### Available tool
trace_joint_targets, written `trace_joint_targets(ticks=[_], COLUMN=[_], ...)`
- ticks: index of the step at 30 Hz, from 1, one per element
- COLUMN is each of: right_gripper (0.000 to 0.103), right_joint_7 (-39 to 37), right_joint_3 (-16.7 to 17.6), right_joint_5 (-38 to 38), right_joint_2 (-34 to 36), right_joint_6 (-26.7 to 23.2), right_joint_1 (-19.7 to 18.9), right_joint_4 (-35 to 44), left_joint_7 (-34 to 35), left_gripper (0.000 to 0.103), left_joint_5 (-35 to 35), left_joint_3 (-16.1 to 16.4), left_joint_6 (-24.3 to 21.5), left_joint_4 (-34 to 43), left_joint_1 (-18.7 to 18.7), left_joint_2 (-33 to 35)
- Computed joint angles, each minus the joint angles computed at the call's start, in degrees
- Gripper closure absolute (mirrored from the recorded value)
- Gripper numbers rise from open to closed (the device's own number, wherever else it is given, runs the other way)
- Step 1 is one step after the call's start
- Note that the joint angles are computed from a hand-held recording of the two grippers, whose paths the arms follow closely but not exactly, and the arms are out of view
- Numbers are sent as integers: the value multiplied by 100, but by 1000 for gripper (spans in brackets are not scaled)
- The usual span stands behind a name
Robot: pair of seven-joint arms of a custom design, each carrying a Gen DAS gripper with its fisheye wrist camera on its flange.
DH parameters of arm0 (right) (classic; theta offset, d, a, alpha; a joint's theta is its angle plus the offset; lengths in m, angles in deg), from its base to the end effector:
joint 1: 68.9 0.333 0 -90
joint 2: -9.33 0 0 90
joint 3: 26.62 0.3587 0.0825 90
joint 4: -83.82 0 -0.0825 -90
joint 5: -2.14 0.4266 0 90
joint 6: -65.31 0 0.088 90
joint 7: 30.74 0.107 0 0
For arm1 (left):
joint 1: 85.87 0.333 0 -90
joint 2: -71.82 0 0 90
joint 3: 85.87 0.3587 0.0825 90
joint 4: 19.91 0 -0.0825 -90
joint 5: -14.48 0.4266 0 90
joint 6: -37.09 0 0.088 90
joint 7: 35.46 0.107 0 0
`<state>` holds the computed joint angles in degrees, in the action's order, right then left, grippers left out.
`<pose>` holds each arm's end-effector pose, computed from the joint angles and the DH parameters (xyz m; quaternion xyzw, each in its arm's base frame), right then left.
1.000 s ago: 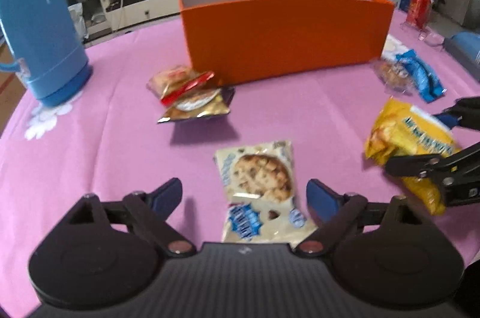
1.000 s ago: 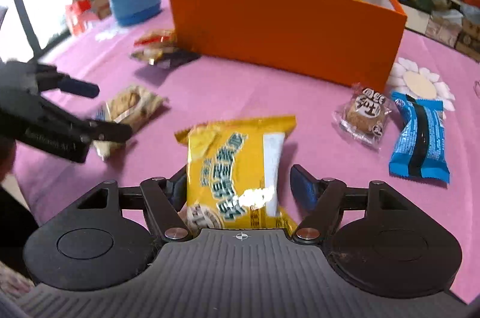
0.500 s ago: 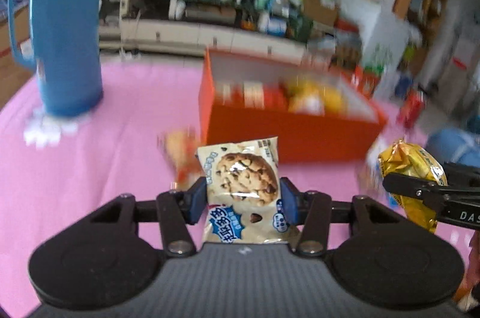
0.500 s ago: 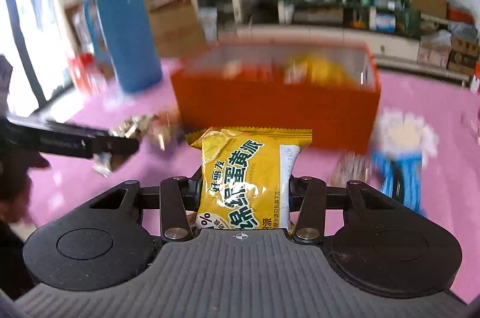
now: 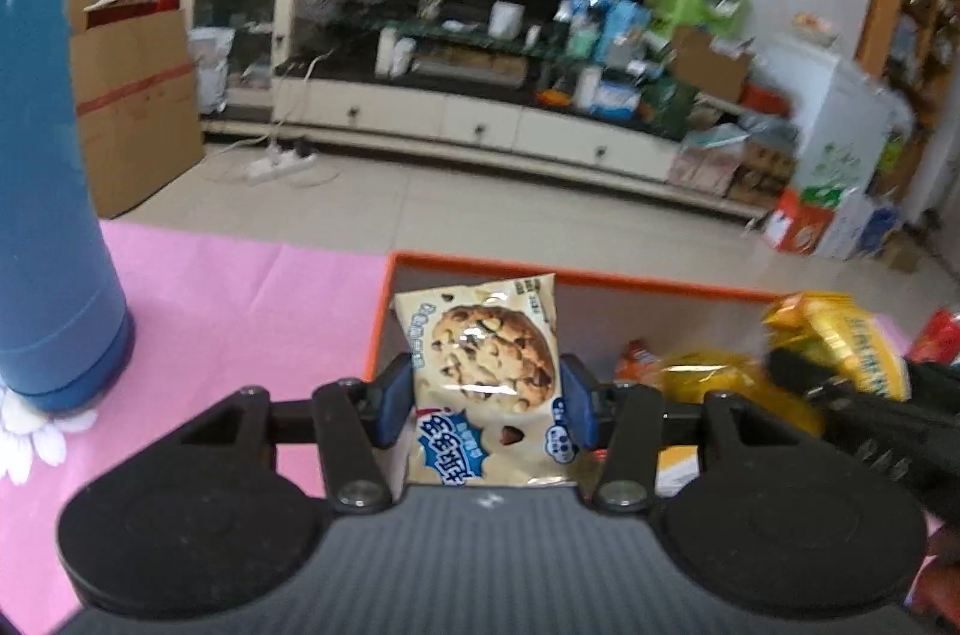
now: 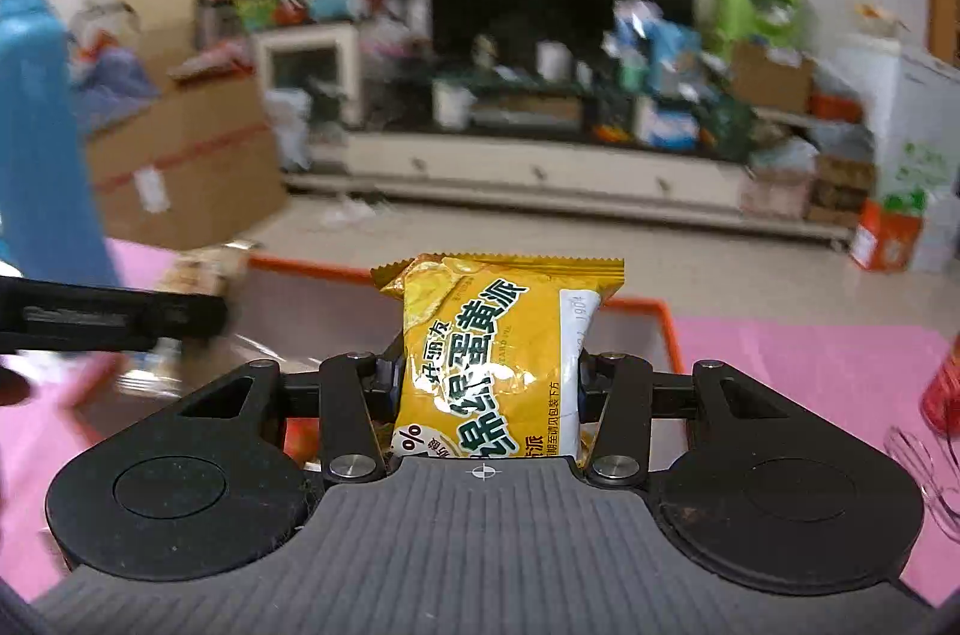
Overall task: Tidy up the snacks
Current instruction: 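Carry both packets over the orange box and open both tools, then move right tool to blue packet while left tool approaches Danisa cookie packet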
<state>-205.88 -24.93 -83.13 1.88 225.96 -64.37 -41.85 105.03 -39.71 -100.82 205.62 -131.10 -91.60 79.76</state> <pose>0.5582 0.1091 0.5121 -0.5231 0.6789 -0.4141 0.3066 0.6469 -0.1791 0.5160 -0.5009 0.7305 -0.4297 0.1759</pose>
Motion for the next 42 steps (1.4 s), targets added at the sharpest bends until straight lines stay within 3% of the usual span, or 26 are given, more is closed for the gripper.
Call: trace_joint_targets(ticks=[1,2,3,4,5,6,7,9,12,16,19,22,26,29,34,38,42], right_gripper=[74,73,67,52,42,25,24,23,11,10,10,10,10,10,10,10,10], right_joint_7=[318,481,243,45,79,59,77,476,843,1007,1012,452,-236,-91,-531,-1284,-1463], right_joint_3=[-19,-70,-153,-267,-181,-152,-127,-70,37,102,87,19,-243,-206,115,63,240], right_joint_5=[-150,-80,345,637,528,453,374,-70,-617,-855,-579,265,1579,1599,1906,2583,2945], right_joint_2=[67,126,225,314,320,335,332,195,-267,-940,-1593,-2171,-2656,-2639,-2366,-2279,-2344], right_joint_6=[-42,-5,160,350,307,237,178,74,-202,-181,41,376,544,1090,1167,1164,1224], right_joint_1=[-40,-68,-87,-59,-117,-99,-78,-38,25,63,54,52,167,-186,-440,-223,-437], right_joint_4=[9,6,34,45,48,68,92,65,-123,-577,-1278,-2068,-2862,-2942,-2758,-2768,-2828], left_joint_7=[309,456,545,794,954,1141,1382,2100,3059,3539,2914,3000,2692,2099,1935,2093,2280], left_gripper=[50,48,36,25,21,14,7,4,4,1,1,2,5,18,42,46,46], left_joint_5=[-250,-361,-396,-649,-871,-1128,-1430,-2186,-3016,-3423,-2556,-2158,-1289,-522,-282,-296,-485], left_joint_3=[-156,-112,-135,-205,-227,-248,-265,-271,-101,319,620,863,836,755,686,674,783], left_joint_6=[158,241,266,161,93,68,97,373,342,208,-88,-245,-237,-380,-772,-1026,-1227], left_joint_4=[38,57,66,84,117,127,111,53,-91,-574,-1114,-1514,-1465,-1370,-1347,-1731,-2404], left_joint_1=[104,37,40,114,145,159,154,85,-30,-155,-106,-71,-40,16,112,110,-50], left_joint_2=[65,93,98,73,65,24,-48,-233,-622,-1179,-1467,-1486,-1067,-843,-714,-1050,-1708])
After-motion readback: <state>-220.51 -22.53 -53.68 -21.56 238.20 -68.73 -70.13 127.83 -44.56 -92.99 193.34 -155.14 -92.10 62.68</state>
